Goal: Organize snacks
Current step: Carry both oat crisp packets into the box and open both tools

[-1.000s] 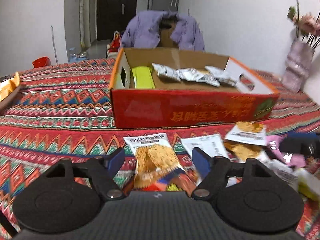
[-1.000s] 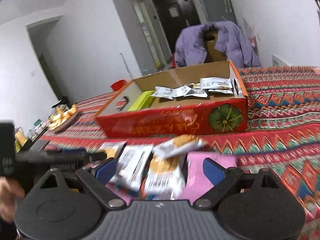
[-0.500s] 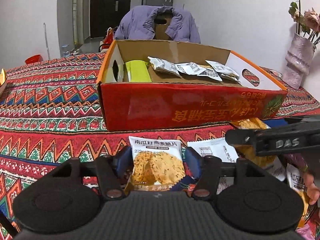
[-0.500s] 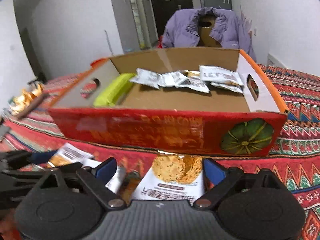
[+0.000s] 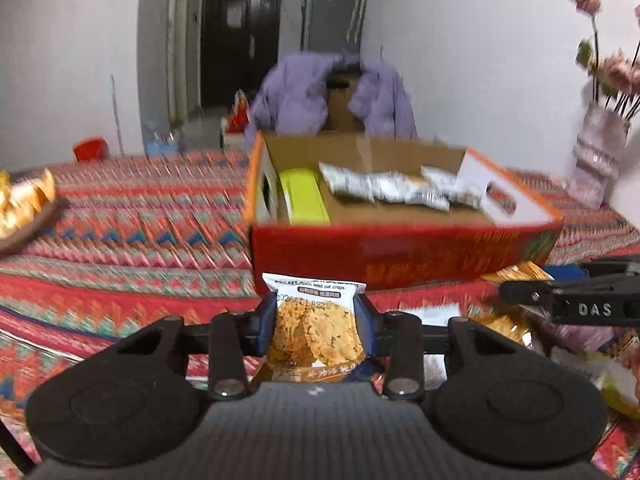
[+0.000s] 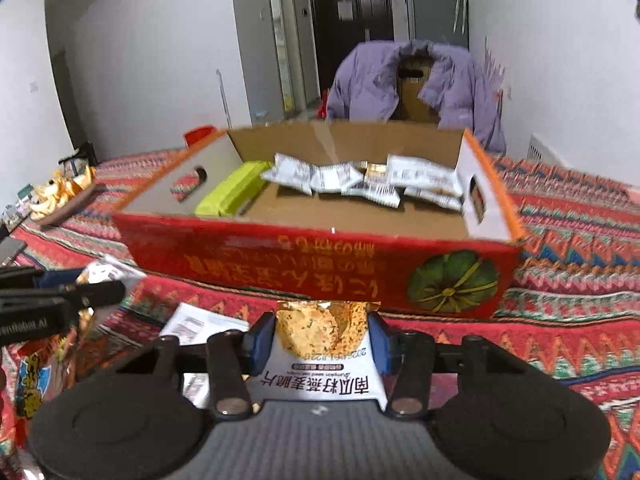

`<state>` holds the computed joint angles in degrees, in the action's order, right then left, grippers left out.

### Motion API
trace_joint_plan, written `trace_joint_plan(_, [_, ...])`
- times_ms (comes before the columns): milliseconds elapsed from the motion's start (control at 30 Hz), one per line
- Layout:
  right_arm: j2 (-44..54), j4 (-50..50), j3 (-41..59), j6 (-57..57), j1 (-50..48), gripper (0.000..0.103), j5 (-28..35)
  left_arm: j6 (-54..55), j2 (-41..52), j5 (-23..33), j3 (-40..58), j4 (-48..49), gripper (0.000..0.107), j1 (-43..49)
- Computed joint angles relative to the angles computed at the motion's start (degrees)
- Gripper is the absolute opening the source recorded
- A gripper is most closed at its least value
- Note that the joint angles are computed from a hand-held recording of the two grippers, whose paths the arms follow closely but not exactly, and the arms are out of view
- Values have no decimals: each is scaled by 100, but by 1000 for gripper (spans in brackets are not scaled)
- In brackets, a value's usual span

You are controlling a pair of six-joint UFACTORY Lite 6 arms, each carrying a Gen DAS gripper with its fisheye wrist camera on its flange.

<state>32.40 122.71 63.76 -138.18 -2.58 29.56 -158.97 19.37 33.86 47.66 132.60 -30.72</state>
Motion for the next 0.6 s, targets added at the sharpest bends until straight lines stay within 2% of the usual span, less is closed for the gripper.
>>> trace_joint_plan(233, [-2272,-617,-2095,132,-767,48,1052,1073,-2276,1062,-1342,-2070,41,-1241])
trace_joint_plan(367, [-3526,-1583,-3067,621,-1420,48,1526,1733,-3325,1802,-1795,-3267,41,-2349])
trace_joint_plan(500, [-4497,-2515,-3827,1010,-2243,48,2099,1811,-3613,2373,-1909,-4118,41,-3445])
trace_joint_plan(600, [-4879,-3099,-4123,1194,-2903,48,2515,1678,-3534,2756,-1866,-4533,41,-4156])
